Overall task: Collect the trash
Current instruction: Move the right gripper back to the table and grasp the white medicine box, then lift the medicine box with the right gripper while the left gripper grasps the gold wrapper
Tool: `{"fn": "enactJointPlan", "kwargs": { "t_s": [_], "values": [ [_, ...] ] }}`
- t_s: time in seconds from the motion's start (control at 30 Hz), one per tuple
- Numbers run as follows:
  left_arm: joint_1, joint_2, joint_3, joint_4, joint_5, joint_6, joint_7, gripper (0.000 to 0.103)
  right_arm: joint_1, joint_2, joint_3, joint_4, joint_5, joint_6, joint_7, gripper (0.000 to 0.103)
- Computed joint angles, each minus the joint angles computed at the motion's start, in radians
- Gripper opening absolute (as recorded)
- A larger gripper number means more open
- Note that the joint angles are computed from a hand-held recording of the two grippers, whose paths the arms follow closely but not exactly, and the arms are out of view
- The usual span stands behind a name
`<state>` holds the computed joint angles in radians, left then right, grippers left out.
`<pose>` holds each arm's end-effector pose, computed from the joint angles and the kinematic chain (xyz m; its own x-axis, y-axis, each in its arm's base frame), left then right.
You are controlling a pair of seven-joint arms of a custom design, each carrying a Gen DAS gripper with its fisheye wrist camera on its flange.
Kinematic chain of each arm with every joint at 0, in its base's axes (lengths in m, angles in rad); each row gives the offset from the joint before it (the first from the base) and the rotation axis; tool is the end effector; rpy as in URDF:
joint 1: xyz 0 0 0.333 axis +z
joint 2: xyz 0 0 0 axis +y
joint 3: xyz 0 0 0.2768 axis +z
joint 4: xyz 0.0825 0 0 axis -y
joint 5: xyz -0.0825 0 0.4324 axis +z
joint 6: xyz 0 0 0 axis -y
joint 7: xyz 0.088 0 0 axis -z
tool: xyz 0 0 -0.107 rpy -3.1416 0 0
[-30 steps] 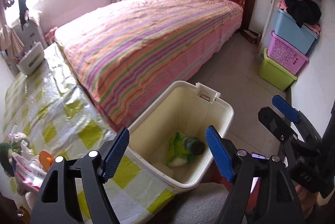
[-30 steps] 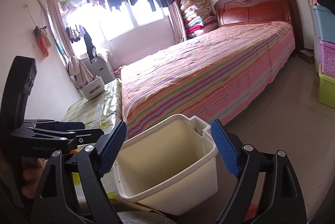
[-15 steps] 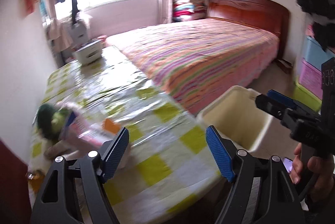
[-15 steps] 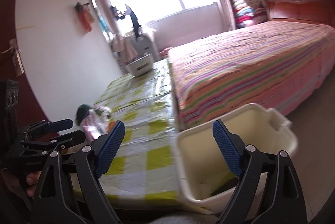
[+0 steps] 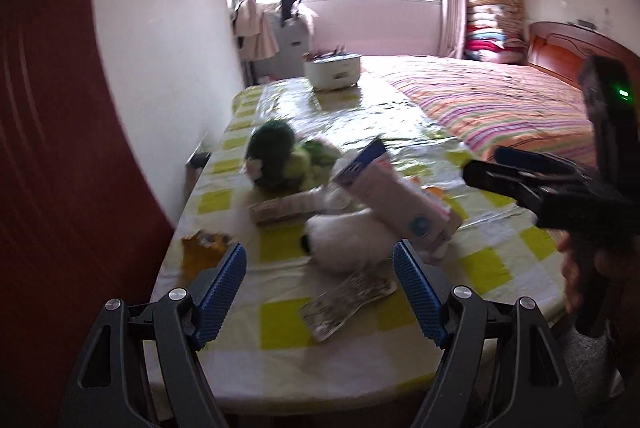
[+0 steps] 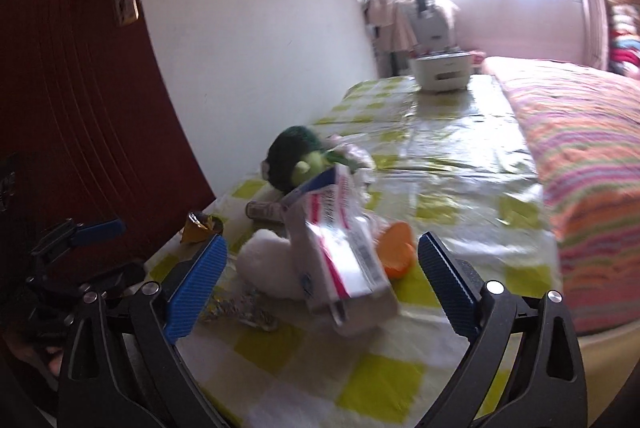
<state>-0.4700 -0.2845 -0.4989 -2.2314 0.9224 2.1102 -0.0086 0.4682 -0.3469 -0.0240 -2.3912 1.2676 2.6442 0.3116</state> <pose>0.3360 -0.4348 0.4515 0.2092 -0.9723 -0.1044 -0.5897 -0.0403 -0.8066 0.4900 0.2052 0.4423 0.7298 -0.6354 -0.2525 -0.5156 -0.2689 -0.8135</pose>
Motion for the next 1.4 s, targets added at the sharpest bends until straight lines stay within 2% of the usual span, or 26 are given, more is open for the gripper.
{"fn": "enactJointPlan", "kwargs": {
  "t_s": [0.13, 0.27, 0.37, 0.47, 0.53, 0.57, 0.6, 0.63, 0.8, 0.93, 1.07, 1.2, 1.3, 1.4],
  "values": [
    [-0.011, -0.078, 0.007, -0.075, -0.088, -0.029, -0.037, 0.074, 0.002, 0.139, 0.058, 0.112, -0.132, 0.054, 0.062, 0.097],
    [-0.013, -0.149, 0.005, -0.141, -0.175, -0.046, -0.07, 0.074, -0.026, 0.256, 0.09, 0.202, -0.27, 0.054, 0.228, 0.097],
    [-0.008, -0.177, -0.006, -0.162, -0.218, -0.067, -0.077, 0.074, -0.046, 0.301, 0.104, 0.232, -0.308, 0.03, 0.275, 0.097],
    [0.002, -0.184, -0.012, -0.165, -0.237, -0.081, -0.07, 0.074, -0.054, 0.319, 0.127, 0.232, -0.359, 0.061, 0.292, 0.097],
    [0.01, -0.183, -0.016, -0.162, -0.235, -0.083, -0.073, 0.074, -0.057, 0.321, 0.133, 0.231, -0.342, 0.065, 0.267, 0.096],
    [0.013, -0.181, -0.017, -0.161, -0.231, -0.075, -0.076, 0.074, -0.057, 0.316, 0.135, 0.228, -0.337, 0.07, 0.267, 0.095],
    [0.015, -0.181, -0.018, -0.16, -0.229, -0.071, -0.076, 0.074, -0.059, 0.316, 0.135, 0.229, -0.328, 0.066, 0.264, 0.085],
    [0.017, -0.179, -0.019, -0.158, -0.227, -0.067, -0.074, 0.074, -0.062, 0.319, 0.133, 0.234, -0.328, 0.051, 0.27, 0.08],
    [0.022, -0.16, -0.015, -0.151, -0.226, -0.046, -0.065, 0.074, -0.086, 0.31, 0.118, 0.236, -0.183, -0.019, 0.211, 0.077],
    [0.025, -0.181, 0.004, -0.183, -0.244, 0.007, -0.075, 0.074, -0.093, 0.248, 0.094, 0.196, 0.027, -0.052, 0.063, 0.076],
    [0.043, -0.187, 0.014, -0.193, -0.271, 0.003, -0.07, 0.074, -0.094, 0.183, 0.062, 0.153, 0.199, -0.089, -0.063, 0.076],
    [0.07, -0.203, 0.036, -0.22, -0.289, 0.044, -0.073, 0.074, -0.1, 0.154, 0.046, 0.131, 0.266, -0.119, -0.117, 0.076],
    [0.099, -0.212, 0.066, -0.247, -0.314, 0.119, -0.079, 0.074, -0.1, 0.143, 0.045, 0.122, 0.299, -0.121, -0.141, 0.076],
    [0.14, -0.198, 0.078, -0.251, -0.33, 0.161, -0.097, 0.074, -0.104, 0.132, 0.039, 0.114, 0.324, -0.134, -0.161, 0.076]
  ]
}}
